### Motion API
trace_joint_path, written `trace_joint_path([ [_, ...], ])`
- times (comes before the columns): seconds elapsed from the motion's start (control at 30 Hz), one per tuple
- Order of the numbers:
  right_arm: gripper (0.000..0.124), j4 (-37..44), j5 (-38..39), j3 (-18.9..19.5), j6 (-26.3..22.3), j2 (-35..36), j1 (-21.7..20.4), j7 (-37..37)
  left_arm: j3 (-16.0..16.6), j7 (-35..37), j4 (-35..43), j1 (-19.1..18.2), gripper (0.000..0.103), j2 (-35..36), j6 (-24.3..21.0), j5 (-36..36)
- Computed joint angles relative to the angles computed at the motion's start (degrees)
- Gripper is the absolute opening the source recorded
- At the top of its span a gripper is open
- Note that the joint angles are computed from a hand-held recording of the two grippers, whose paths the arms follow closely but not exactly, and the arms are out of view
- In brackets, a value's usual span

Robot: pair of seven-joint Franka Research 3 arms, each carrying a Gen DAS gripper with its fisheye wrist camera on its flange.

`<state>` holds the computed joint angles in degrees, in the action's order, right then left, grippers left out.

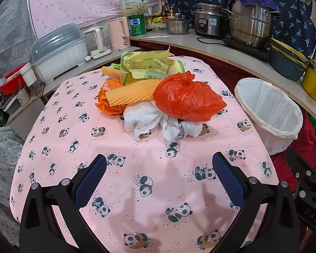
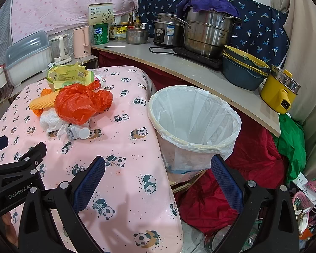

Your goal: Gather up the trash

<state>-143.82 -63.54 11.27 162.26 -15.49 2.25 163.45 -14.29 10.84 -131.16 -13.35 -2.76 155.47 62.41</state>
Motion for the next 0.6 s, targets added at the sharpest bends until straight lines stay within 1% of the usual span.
trace_joint_path([
  [0.6,0.096,0.4,-0.2,-0.2,0.2,0.3,0.0,0.4,-0.1,-0.4,0.4,-0.2,0.096,0.2,-0.3,0.7],
])
